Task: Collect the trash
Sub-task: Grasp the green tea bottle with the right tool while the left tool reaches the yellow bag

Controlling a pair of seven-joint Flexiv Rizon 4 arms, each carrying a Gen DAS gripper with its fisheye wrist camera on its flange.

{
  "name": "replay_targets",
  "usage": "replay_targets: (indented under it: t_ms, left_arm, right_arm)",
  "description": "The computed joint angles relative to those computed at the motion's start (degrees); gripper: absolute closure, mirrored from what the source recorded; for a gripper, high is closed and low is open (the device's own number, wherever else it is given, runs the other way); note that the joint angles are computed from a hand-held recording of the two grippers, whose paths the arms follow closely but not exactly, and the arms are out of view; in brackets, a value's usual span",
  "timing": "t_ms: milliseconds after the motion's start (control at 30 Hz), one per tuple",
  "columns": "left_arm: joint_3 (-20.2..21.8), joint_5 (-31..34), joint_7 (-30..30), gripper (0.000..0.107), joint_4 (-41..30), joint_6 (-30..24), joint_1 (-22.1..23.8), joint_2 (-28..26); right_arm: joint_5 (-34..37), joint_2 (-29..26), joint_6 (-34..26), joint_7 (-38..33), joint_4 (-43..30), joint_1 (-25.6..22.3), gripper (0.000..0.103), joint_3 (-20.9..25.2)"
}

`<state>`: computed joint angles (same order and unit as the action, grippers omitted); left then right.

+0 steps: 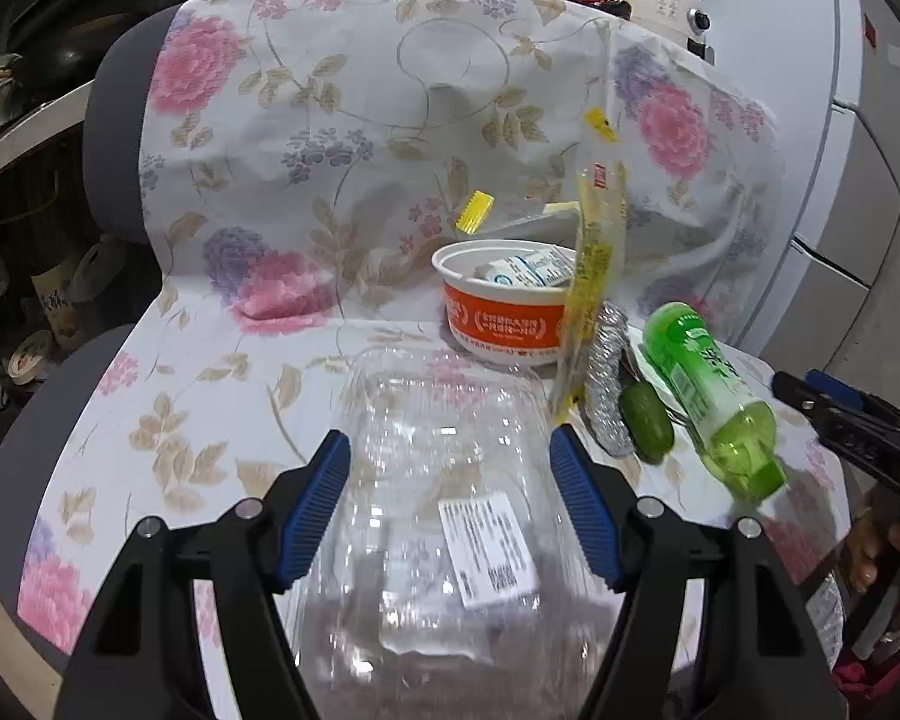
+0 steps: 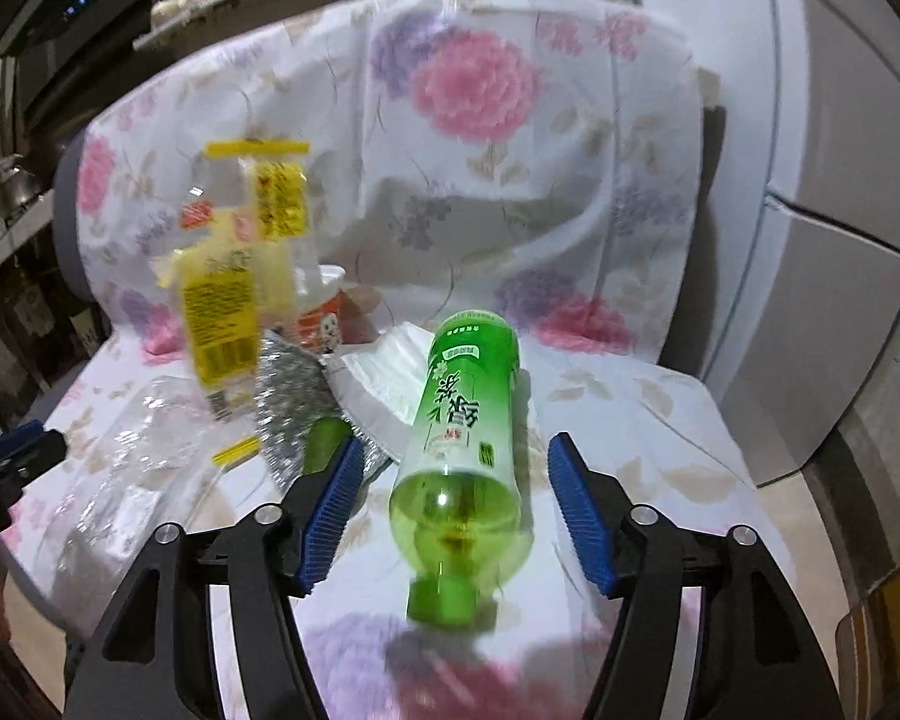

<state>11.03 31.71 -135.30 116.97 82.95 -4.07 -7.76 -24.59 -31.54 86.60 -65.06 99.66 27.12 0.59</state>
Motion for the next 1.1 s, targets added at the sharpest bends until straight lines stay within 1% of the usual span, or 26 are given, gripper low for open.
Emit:
replay_targets:
  t_ms: [133, 200, 267, 300, 333, 400, 433, 467, 600, 667, 733, 800, 900, 933, 1000, 1033, 1100]
  left_arm:
    - [-0.4, -2.0, 1.9, 0.040, -1.5, 0.4, 0.7, -1.9]
    - [-0.1, -3.1, 2.9, 0.040, -2.0, 0.8, 0.5, -2.8]
    - [0.2, -4.4, 3.9, 0.040, -2.4, 0.9, 0.2, -3.6]
    - [0.4, -5.1, 4.4, 0.040, -2.5, 1.0, 0.0, -4.0]
    - [0.7, -5.5, 4.8, 0.040, -2.6, 1.1, -0.2, -4.3]
    - [1.0, -6.8, 5.9, 0.040, -2.5, 1.3, -0.6, -4.9]
    - [1.0, -7.6, 6.6, 0.040, -2.2, 1.5, -0.6, -5.0]
    - [1.0, -8.4, 7.3, 0.040, -1.9, 1.7, -0.7, -5.1]
    - [2.1, -9.3, 8.1, 0.040, -1.5, 1.4, -2.1, -4.8]
    - [1.4, -10.7, 9.5, 0.040, -1.0, 1.8, -1.6, -4.4]
    - [0.8, -12.1, 11.0, 0.040, -0.8, 2.3, -1.3, -4.2]
    - [-0.1, -13.8, 12.8, 0.040, -1.1, 3.0, -1.0, -4.3]
    - [-2.3, -17.6, 17.4, 0.040, -2.3, 3.8, -0.2, -5.4]
    - [-2.6, -18.7, 18.6, 0.043, -2.9, 3.8, -0.3, -6.0]
    - [-5.1, -22.8, 22.7, 0.050, -4.1, 4.0, 1.0, -7.3]
    - [-6.3, -24.9, 24.7, 0.054, -4.4, 4.5, 1.6, -8.0]
    - [-8.0, -28.2, 28.0, 0.056, -5.3, 4.7, 2.4, -9.4]
  right_arm:
    - [0.2, -4.5, -5.8, -0.8, -6.6, -0.4, 0.035, 1.3]
    - [0.2, -6.7, -9.7, -0.7, -10.3, 0.0, 0.035, 1.3]
    - [0.7, -8.7, -14.8, -0.7, -13.9, 0.0, 0.035, 1.9]
    - [1.2, -9.3, -16.3, -1.0, -15.2, -0.2, 0.035, 2.6]
    - [2.1, -10.3, -19.0, -1.9, -17.0, -0.7, 0.036, 3.8]
    - [3.4, -11.4, -22.6, -2.6, -19.2, -0.9, 0.037, 4.7]
    - [4.0, -11.7, -23.5, -2.4, -19.7, -0.8, 0.040, 4.7]
    - [4.1, -11.5, -23.1, -1.7, -19.3, -0.5, 0.043, 4.1]
    - [3.5, -8.9, -17.8, 0.9, -14.7, 0.2, 0.045, 2.2]
    - [3.1, -6.8, -14.3, 1.7, -11.5, 0.1, 0.046, 1.8]
    - [3.9, -4.2, -10.1, 1.6, -7.8, -1.3, 0.046, 2.9]
    - [4.1, -2.0, -6.2, 1.5, -4.6, -2.0, 0.046, 3.0]
    - [4.0, 1.8, -0.6, 1.7, 0.6, -2.5, 0.046, 2.2]
    - [3.9, 2.4, 0.6, 1.8, 1.5, -2.5, 0.046, 1.9]
    - [3.5, 4.6, 3.7, 2.5, 4.7, -1.9, 0.046, 0.0]
    - [3.6, 5.5, 4.7, 2.3, 5.9, -2.2, 0.045, 0.0]
    - [3.9, 6.7, 5.9, 1.9, 7.4, -3.1, 0.045, 0.5]
